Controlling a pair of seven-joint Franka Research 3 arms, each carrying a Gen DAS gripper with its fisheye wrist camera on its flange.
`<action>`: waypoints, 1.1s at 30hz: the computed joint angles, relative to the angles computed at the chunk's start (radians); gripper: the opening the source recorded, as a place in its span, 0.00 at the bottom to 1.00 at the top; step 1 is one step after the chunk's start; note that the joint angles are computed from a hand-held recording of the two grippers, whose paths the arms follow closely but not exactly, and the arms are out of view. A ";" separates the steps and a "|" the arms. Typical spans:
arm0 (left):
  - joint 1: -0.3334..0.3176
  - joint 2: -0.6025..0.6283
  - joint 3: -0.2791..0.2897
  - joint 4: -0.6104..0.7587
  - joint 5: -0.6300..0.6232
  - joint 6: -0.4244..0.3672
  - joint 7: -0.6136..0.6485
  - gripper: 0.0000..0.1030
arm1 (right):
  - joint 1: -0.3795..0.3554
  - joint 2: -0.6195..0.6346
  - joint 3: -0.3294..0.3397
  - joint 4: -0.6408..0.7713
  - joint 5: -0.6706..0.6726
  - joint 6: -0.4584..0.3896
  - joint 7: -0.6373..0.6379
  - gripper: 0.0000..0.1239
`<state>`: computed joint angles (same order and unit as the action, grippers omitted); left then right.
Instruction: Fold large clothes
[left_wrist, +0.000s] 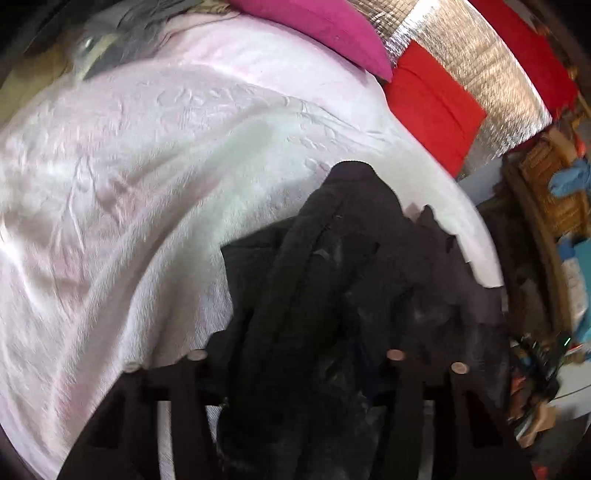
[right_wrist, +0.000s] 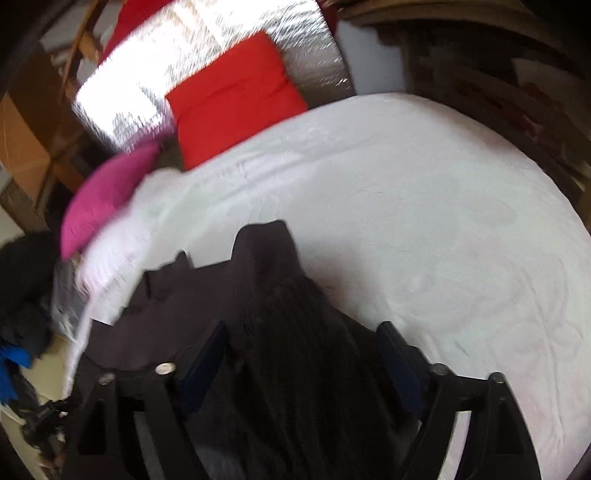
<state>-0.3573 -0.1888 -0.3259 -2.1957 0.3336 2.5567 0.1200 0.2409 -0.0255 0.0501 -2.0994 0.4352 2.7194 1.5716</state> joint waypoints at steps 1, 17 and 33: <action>0.004 0.009 -0.001 0.008 0.014 -0.004 0.004 0.39 | -0.001 0.015 0.003 0.015 -0.072 -0.015 0.044 0.29; -0.057 0.141 -0.029 0.253 0.219 -0.395 0.021 0.54 | -0.016 -0.029 -0.010 -0.063 0.111 0.047 -0.006 0.25; -0.291 0.218 -0.147 0.429 0.485 -0.772 -0.151 0.74 | 0.145 -0.561 0.069 -0.541 0.184 0.264 -0.107 0.54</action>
